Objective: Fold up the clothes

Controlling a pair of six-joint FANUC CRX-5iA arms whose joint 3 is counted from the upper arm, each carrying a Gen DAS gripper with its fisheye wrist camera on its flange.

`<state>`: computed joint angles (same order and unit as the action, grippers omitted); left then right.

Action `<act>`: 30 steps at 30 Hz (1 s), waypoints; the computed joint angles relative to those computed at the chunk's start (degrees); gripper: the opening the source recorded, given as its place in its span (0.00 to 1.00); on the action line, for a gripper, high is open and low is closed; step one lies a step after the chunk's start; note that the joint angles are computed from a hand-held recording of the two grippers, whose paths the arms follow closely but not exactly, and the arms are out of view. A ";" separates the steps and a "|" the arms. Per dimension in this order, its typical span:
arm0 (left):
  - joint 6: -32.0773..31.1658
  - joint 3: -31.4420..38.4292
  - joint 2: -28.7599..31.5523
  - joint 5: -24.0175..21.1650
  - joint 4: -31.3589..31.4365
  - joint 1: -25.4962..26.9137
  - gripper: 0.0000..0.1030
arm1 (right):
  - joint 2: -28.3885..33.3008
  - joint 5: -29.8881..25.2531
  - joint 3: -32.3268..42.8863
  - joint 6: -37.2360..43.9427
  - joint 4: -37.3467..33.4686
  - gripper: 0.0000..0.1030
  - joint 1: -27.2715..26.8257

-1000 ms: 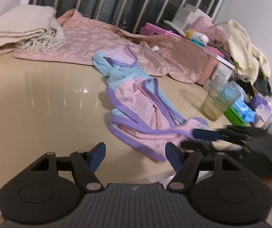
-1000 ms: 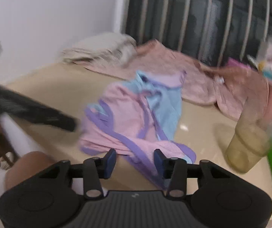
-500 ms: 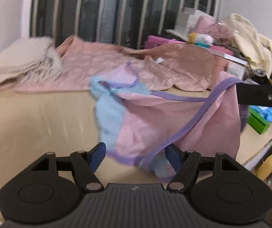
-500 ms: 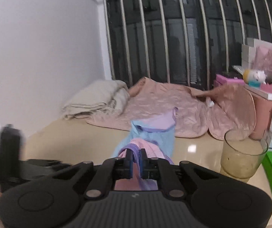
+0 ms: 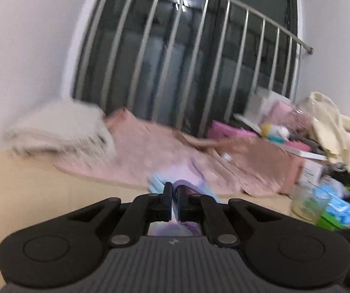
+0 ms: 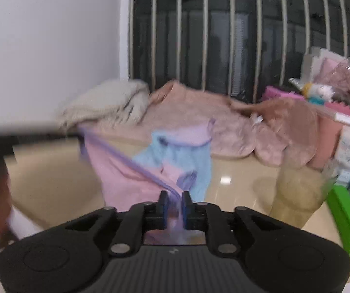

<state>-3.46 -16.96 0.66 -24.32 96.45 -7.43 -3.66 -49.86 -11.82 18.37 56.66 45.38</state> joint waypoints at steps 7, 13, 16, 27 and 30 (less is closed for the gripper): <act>-8.88 -2.36 -2.00 5.65 7.52 -3.19 0.03 | 3.14 -0.70 0.29 2.21 1.07 0.25 2.11; -3.30 -2.20 -1.77 3.77 3.11 -0.58 0.03 | 4.85 -0.32 0.27 2.13 4.52 0.25 3.00; -1.44 -1.96 -1.69 1.65 0.64 0.72 0.03 | 5.93 1.39 1.39 4.22 3.68 0.26 2.85; -0.95 -4.64 -2.98 -9.27 -9.74 5.95 0.03 | 6.96 -5.91 -0.15 -14.50 17.42 0.03 0.49; 1.92 -5.11 -2.97 -16.20 -18.61 8.49 0.03 | 3.07 -8.04 -5.37 -22.36 25.28 0.03 -0.62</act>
